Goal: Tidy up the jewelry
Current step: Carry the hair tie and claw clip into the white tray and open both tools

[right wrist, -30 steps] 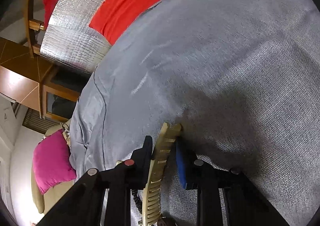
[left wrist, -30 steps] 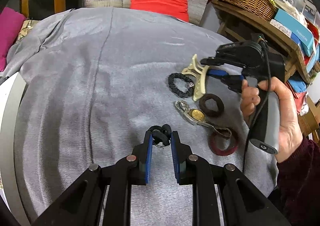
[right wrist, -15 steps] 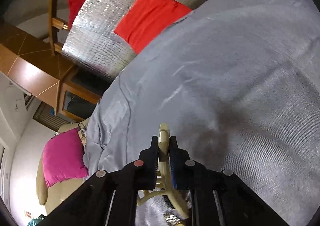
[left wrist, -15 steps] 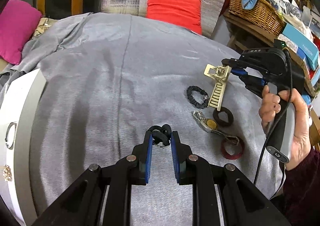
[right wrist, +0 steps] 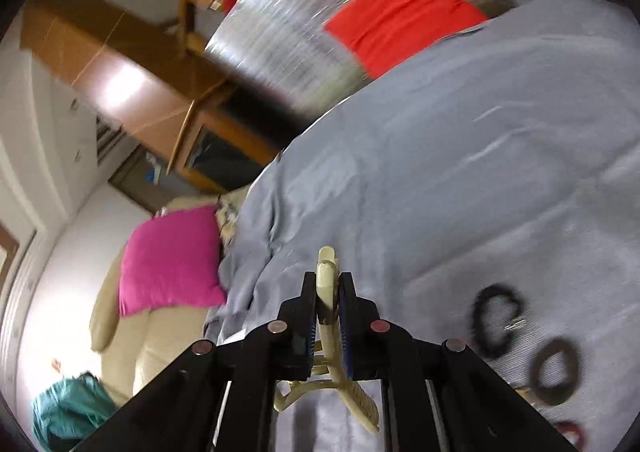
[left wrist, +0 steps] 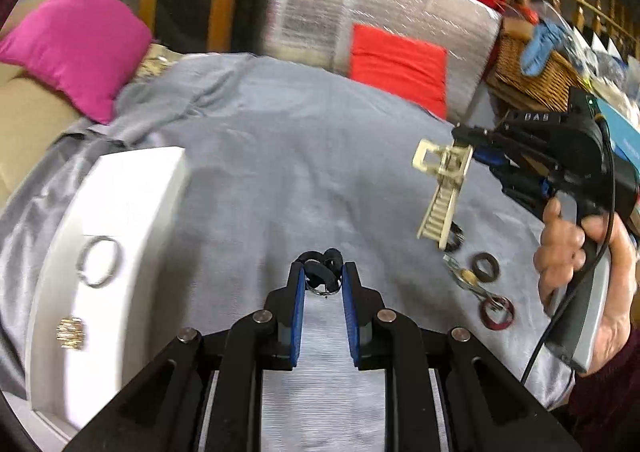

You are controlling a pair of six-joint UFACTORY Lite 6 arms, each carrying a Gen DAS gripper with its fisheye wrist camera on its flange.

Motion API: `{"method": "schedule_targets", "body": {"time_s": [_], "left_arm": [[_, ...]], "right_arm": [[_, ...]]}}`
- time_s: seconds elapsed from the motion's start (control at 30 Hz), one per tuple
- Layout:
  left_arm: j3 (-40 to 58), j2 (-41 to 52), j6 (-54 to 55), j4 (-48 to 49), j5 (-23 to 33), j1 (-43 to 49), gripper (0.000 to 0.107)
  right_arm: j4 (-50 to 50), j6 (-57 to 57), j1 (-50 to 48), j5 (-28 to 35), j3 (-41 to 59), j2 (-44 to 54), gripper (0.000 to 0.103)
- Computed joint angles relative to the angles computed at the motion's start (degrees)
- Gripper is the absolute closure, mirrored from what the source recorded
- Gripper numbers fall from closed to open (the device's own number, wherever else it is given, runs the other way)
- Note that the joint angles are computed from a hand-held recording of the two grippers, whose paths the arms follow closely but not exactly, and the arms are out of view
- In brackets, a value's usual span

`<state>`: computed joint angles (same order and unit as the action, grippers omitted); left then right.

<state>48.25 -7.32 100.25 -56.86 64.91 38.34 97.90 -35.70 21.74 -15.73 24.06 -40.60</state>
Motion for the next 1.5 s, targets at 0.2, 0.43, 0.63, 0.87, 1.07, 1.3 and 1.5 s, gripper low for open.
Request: {"method": "schedule_targets", "body": {"time_s": [0.2,0.43,0.63,0.87,1.07,1.3,1.5], "left_arm": [[12.08,10.50,-1.77,-1.50,2.84,6.72,0.088],[21.03,17.84,-3.38,-3.82,0.81,11.41,0.088],[27.55,23.51,-7.07,-3.66,-1.99,12.56,0.088],[35.03,31.28,-14.92,0.30,-8.02,11.70,0.088],[36.93,34.10,-19.67,3.68,-12.51,9.89,0.088],[36.80,35.07,-23.26,7.77,-15.98,8.39,0.088],[36.96,35.92,-25.73,10.37,-17.24,7.69,0.088]], "right_arm": [[-15.71,18.67,9.14,-3.36,14.49,20.50,0.092],[-2.01,1.76,15.23,-5.26,37.16,39.94,0.092],[17.31,-21.59,17.88,-5.38,58.04,56.04,0.092],[40.87,-50.30,18.71,-9.51,86.19,76.35,0.092],[53.24,-63.13,18.91,-13.97,108.43,92.13,0.092],[61.97,-67.89,17.26,-12.92,119.46,102.16,0.092],[66.45,-68.30,15.82,-9.82,122.83,107.19,0.092]]}}
